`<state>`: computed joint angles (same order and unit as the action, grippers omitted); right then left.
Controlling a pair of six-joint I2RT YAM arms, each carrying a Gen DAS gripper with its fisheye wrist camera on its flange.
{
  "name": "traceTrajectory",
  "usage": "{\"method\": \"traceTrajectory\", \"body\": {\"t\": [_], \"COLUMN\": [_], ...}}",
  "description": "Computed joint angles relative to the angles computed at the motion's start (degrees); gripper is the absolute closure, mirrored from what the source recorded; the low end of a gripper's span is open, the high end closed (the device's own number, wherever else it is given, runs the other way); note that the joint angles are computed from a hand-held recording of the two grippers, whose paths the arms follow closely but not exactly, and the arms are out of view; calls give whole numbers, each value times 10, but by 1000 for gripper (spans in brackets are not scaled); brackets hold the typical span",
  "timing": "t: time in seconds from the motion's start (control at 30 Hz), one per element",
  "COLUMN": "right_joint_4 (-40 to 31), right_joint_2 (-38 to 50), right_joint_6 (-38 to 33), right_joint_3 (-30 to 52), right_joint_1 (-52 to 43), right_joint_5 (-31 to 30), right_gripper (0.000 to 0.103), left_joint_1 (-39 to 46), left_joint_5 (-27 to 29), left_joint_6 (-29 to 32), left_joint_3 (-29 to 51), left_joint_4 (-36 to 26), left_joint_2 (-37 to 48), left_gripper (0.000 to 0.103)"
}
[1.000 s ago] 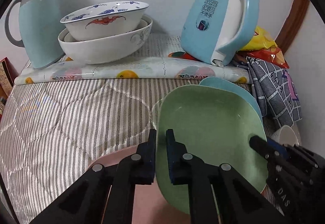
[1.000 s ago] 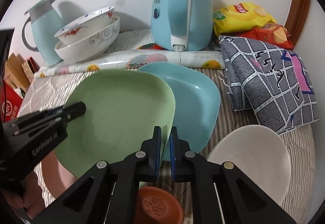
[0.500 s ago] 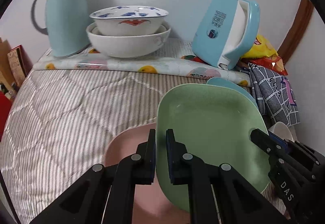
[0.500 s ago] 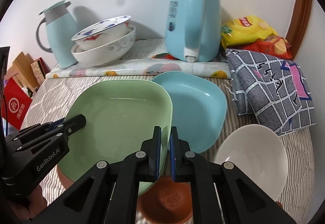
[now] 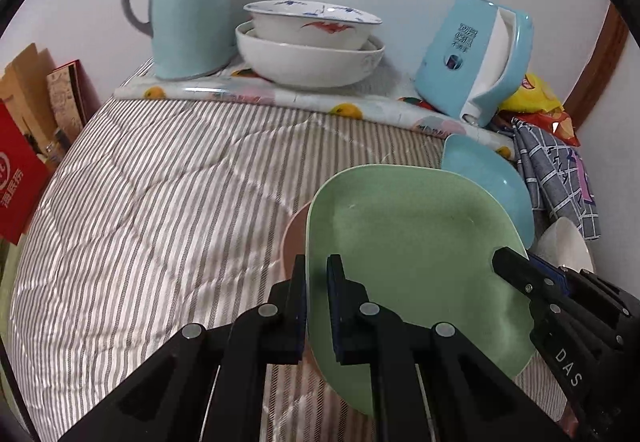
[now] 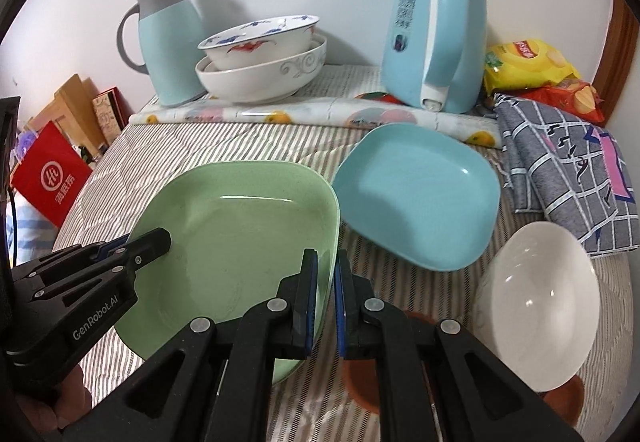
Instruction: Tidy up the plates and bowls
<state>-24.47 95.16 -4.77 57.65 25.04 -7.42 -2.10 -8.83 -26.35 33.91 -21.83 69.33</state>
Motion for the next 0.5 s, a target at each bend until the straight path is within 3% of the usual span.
{"method": "traceTrajectory", "body": {"t": [0.5], "right_joint_4": [26], "right_joint_2": [30], "right_joint_6": [-25], "right_joint_3": [-12], "right_joint_1": [18], "right_joint_5": [9], "right_gripper": [95], "left_joint_1": [5], "left_joint_5": [-6], "left_joint_6": [0], "left_joint_3": [-27], "left_joint_4": [26], "left_joint_2": [8], "left_gripper": [93]}}
